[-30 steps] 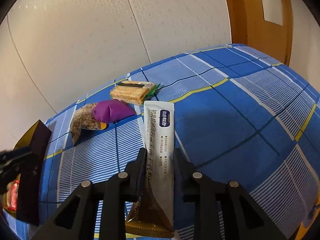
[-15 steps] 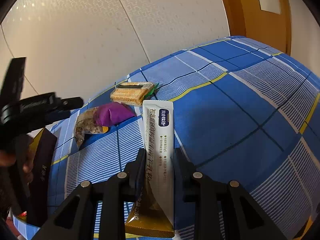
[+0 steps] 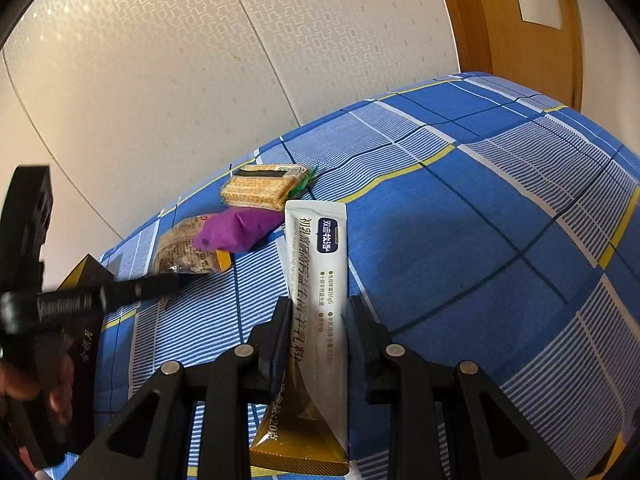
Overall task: Organize snacks
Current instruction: 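Grasp the clear orange-edged snack bag with the left tool while the right tool holds the white bar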
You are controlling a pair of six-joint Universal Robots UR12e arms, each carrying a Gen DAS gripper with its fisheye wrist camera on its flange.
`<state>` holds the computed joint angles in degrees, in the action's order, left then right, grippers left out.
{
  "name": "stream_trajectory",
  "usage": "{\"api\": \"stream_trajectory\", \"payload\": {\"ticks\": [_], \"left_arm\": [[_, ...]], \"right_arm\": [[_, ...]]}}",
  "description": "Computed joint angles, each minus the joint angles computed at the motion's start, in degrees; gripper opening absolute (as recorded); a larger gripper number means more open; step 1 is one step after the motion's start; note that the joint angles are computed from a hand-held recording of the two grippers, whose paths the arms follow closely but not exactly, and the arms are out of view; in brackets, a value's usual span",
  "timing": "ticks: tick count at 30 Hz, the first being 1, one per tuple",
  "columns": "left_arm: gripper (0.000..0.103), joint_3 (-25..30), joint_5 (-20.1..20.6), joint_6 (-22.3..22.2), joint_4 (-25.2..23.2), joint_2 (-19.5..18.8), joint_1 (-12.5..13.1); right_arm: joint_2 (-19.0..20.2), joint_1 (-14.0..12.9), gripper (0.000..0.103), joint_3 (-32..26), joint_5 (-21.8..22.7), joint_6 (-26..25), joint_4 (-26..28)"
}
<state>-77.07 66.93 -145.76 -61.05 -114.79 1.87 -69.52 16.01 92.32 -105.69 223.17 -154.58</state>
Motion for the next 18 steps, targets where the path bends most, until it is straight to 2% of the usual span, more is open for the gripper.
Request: {"api": "stream_trajectory", "payload": {"ticks": [3, 5, 7, 11, 13, 14, 15, 18], "left_arm": [[0.064, -3.13, 1.99, 1.39, 10.21, 1.36, -0.49], [0.064, -3.01, 2.76, 2.86, 12.48, 1.19, -0.96], [0.064, -1.89, 3.45, 2.44, 13.76, 0.31, -1.49], [0.072, 2.18, -0.26, -0.76, 8.87, -2.17, -1.42], [0.072, 5.03, -0.5, -1.93, 2.96, -3.78, -1.56], [0.072, 5.69, -0.48, -2.45, 1.31, -4.23, -1.71], [0.072, 5.21, -0.47, -2.59, 1.83, -4.07, -1.69], [0.072, 3.44, -1.66, 0.95, 0.43, -2.77, -1.26]], "right_arm": [[0.04, 0.03, 0.028, -0.07, -0.22, -0.22, 0.13], [0.03, 0.04, 0.028, -0.04, -0.26, -0.26, 0.12], [0.02, 0.03, 0.028, -0.02, -0.24, -0.23, 0.1], [-0.06, -0.12, 0.028, 0.14, 0.27, -0.09, -0.28], [-0.09, -0.19, 0.028, 0.26, 0.58, 0.07, -0.56], [-0.09, -0.21, 0.028, 0.29, 0.64, 0.07, -0.62], [-0.09, -0.21, 0.028, 0.3, 0.66, 0.11, -0.67], [-0.09, -0.2, 0.028, 0.35, 0.7, 0.27, -0.74]]}}
